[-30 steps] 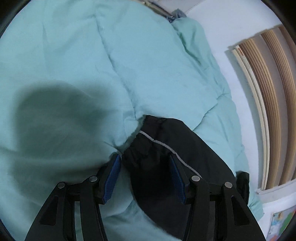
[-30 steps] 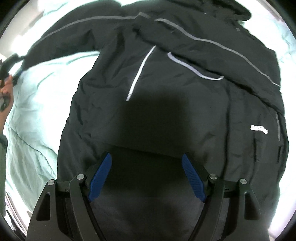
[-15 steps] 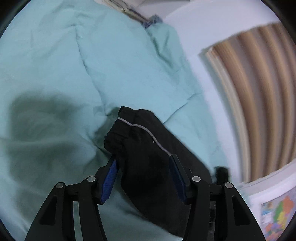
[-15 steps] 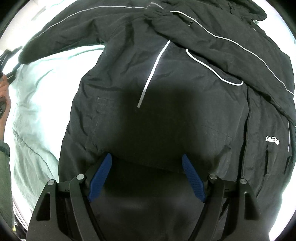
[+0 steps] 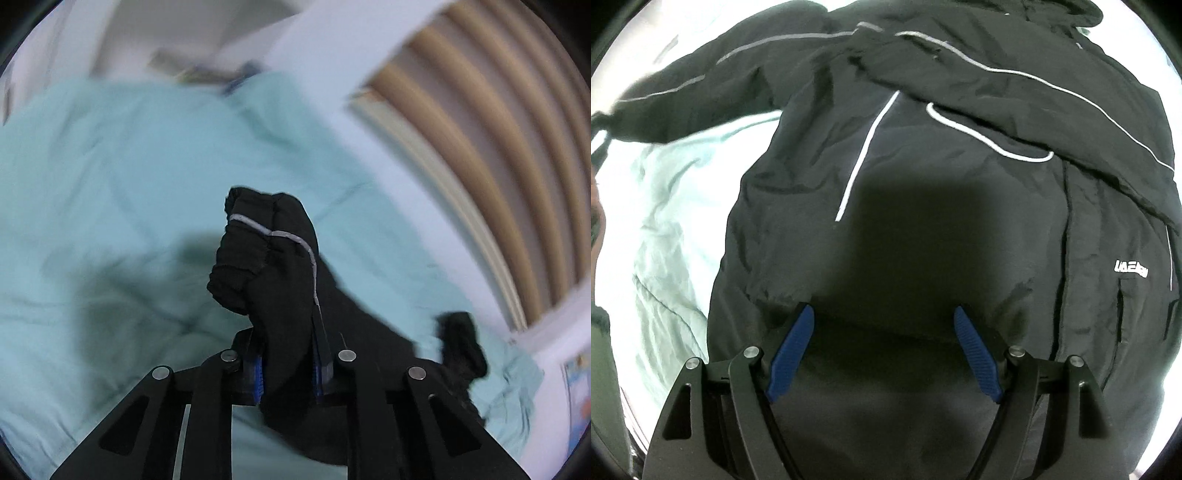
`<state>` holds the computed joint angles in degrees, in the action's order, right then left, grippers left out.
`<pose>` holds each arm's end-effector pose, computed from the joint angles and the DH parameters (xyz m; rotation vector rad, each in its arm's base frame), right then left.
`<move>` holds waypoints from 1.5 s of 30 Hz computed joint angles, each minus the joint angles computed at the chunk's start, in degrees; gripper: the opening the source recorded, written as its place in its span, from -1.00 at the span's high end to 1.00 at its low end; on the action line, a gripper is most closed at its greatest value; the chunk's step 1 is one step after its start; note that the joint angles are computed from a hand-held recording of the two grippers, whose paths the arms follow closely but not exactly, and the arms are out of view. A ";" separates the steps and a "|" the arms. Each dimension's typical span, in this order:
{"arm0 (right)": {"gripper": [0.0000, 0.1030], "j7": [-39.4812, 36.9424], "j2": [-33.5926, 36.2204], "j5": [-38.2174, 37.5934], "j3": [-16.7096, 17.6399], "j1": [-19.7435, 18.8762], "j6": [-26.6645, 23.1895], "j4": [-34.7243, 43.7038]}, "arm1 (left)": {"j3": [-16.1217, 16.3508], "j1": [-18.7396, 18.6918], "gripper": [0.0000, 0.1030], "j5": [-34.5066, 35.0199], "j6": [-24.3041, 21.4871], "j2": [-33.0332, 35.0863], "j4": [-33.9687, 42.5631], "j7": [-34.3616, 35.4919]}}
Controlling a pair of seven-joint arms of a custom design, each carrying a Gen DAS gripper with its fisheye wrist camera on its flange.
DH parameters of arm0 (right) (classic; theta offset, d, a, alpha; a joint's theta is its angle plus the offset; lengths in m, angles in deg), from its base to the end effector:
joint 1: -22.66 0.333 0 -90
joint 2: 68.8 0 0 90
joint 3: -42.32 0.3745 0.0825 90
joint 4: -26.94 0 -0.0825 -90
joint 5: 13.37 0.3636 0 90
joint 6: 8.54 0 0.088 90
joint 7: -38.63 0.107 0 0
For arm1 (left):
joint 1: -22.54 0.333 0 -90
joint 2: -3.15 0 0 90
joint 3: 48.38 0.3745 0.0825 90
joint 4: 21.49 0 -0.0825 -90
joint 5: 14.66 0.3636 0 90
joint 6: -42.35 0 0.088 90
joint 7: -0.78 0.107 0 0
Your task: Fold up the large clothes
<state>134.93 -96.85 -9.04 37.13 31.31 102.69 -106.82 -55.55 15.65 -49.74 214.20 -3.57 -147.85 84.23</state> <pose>0.3669 0.0205 0.5848 -2.0484 2.1862 0.0412 0.5206 -0.0913 0.5992 -2.2119 1.4211 -1.2936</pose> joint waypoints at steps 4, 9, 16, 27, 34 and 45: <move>-0.56 -1.73 -0.74 0.07 -1.87 -1.15 1.47 0.53 | -3.66 -1.49 0.66 7.52 -2.19 -0.32 4.96 -1.49; -0.56 -3.94 -1.00 -0.30 -4.46 -3.76 2.75 2.35 | -7.40 -5.76 0.66 16.96 -6.69 5.94 14.48 -3.61; -0.56 -4.43 -0.57 -1.51 -8.27 -9.69 2.61 3.46 | -10.72 -15.25 0.66 23.88 -16.34 20.90 29.89 -3.98; -0.56 -7.70 2.25 -1.55 -11.63 -15.47 3.02 3.90 | -10.84 -23.63 0.53 23.42 -27.20 35.43 40.94 -4.51; -0.56 -16.70 5.37 4.88 -12.58 -14.11 6.02 9.39 | -19.54 -13.22 -0.35 -1.01 -23.44 27.50 31.76 9.87; -0.56 -22.09 14.01 21.25 -10.71 -12.74 10.77 13.08 | -9.82 -17.68 -0.40 10.45 -19.15 14.20 18.52 -3.03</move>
